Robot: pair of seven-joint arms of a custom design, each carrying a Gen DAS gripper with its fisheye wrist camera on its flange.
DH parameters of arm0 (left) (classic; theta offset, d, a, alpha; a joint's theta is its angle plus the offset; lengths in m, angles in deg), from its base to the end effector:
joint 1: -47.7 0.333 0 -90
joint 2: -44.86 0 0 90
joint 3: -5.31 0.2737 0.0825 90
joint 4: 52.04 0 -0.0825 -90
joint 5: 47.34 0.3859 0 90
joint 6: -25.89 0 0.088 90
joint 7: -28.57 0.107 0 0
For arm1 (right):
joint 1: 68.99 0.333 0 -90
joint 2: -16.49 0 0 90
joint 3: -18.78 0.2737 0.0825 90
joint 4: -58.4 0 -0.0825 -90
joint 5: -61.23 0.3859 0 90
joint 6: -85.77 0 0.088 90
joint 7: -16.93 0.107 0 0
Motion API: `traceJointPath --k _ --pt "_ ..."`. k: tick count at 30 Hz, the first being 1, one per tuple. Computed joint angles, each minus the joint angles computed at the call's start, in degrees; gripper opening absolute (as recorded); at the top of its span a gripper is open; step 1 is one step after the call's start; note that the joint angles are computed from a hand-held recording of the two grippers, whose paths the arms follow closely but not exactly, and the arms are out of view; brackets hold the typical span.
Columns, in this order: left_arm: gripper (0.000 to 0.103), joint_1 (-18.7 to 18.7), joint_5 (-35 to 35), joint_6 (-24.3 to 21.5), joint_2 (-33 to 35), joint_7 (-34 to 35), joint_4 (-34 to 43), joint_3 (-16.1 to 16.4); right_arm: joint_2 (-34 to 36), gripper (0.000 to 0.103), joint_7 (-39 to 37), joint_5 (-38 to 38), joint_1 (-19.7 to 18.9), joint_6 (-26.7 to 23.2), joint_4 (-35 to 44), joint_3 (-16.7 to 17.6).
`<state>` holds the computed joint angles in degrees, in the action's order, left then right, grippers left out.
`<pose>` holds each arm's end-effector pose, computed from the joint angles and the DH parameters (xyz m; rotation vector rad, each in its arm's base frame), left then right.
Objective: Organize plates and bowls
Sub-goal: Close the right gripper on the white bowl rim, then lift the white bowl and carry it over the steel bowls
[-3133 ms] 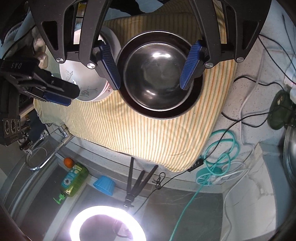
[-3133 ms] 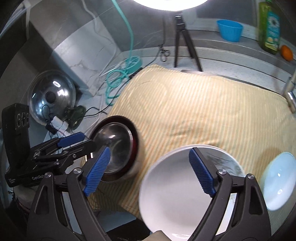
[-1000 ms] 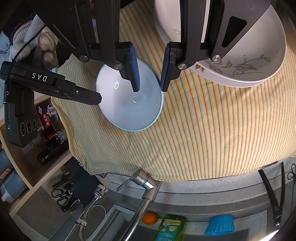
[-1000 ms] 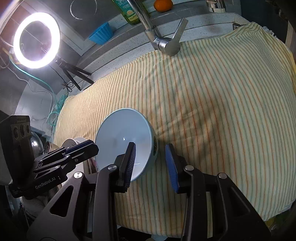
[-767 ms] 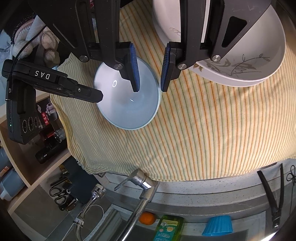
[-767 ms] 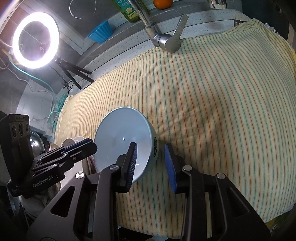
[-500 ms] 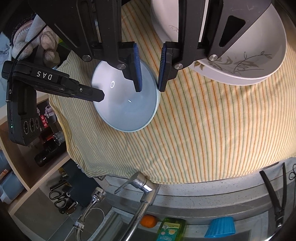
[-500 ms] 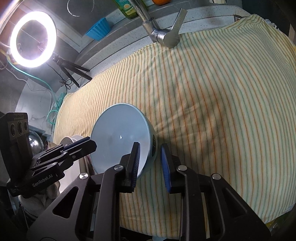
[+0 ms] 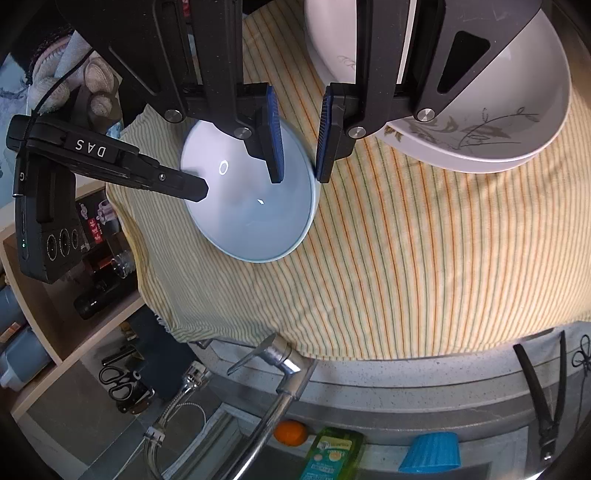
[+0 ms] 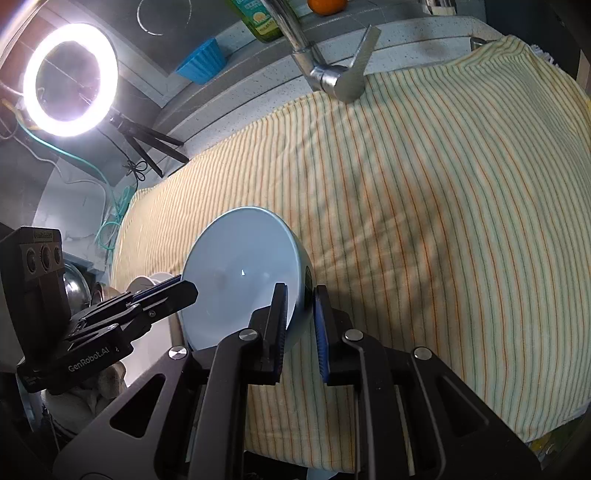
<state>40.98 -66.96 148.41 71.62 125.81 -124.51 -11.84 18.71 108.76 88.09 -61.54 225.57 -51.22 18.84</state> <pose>0.6626 -0.2592 0.5119 1.6496 -2.3818 0.9036 0.6046 0.0805 0.4833 -1.6142 1.9481 -0.0225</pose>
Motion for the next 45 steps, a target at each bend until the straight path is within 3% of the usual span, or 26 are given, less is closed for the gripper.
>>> traceJointPath --k 15,32,45 --pt "0.016 3.76 -6.27 5.91 -11.51 3.10 -12.04 1.88 0.04 0.014 -0.61 -0.69 2.83 0.50 4.58 1.77" --pt "0.016 6.07 -11.80 9.53 -25.04 4.74 -26.89 8.75 5.24 0.014 -2.87 -0.74 7.89 -1.17 13.13 4.80" --pt "0.016 8.04 -12.28 11.90 -31.53 2.37 -34.52 13.82 14.49 0.015 -3.05 -3.66 12.75 -4.89 25.55 7.24"
